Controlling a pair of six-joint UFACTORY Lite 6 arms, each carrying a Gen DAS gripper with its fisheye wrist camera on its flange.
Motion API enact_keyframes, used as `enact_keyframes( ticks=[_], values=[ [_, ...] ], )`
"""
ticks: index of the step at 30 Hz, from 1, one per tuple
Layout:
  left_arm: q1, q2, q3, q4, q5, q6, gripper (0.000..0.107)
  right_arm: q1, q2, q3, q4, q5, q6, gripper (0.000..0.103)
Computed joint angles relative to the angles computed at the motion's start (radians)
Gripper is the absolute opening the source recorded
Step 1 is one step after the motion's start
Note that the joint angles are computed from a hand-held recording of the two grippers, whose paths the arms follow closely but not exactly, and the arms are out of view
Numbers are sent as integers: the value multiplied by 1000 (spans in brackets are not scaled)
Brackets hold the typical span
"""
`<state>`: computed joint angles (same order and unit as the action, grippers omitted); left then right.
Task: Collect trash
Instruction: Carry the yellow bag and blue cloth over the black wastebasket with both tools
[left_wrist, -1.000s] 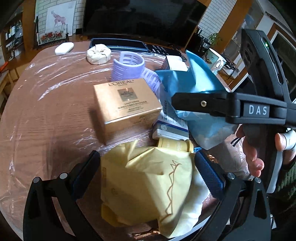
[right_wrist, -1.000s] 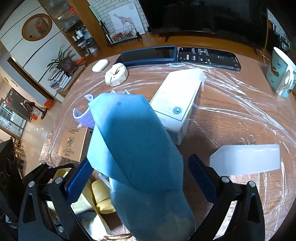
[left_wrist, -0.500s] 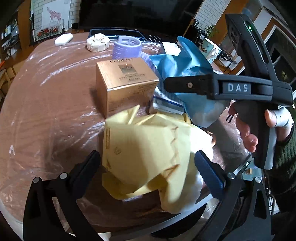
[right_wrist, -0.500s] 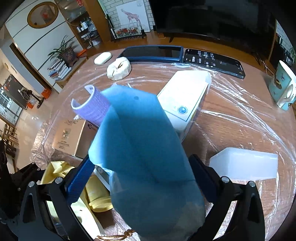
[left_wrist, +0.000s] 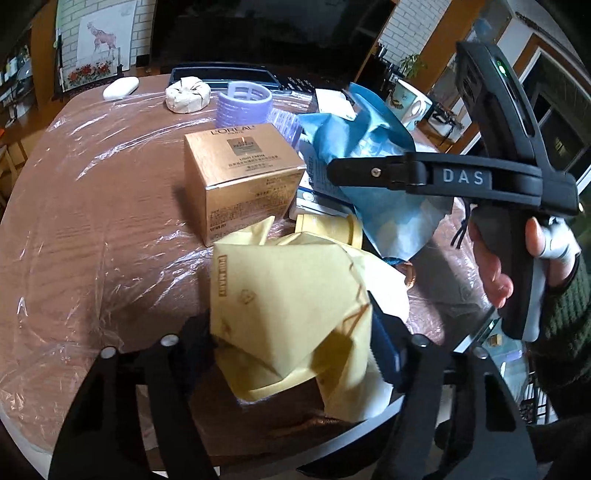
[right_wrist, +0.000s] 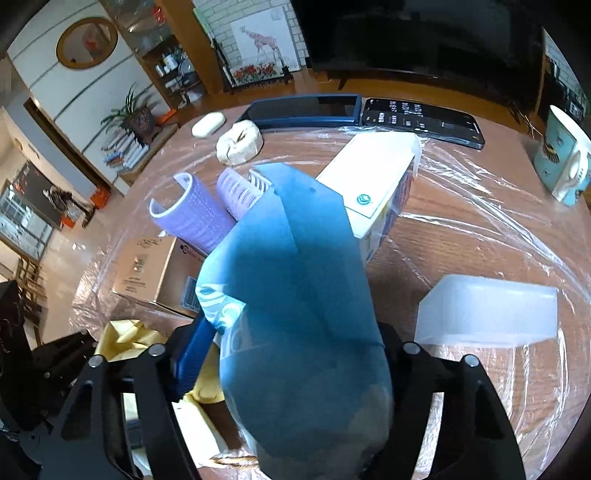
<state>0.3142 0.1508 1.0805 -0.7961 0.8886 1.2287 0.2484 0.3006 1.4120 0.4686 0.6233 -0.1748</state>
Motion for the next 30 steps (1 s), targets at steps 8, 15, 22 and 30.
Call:
enact_keyframes(
  ticks=[8, 15, 22, 30],
  values=[
    [32, -38, -14, -29, 26, 37, 60, -14, -132, -120, 42, -59, 2, 67],
    [62, -33, -2, -56, 64, 68, 55, -32, -229, -191, 57, -78, 15, 66],
    [105, -36, 13, -70, 108, 95, 51, -7, -314, -239, -21, -96, 125, 66],
    [155, -59, 31, -77, 166, 141, 51, 50, -433, -288, -177, -105, 317, 66]
  ],
)
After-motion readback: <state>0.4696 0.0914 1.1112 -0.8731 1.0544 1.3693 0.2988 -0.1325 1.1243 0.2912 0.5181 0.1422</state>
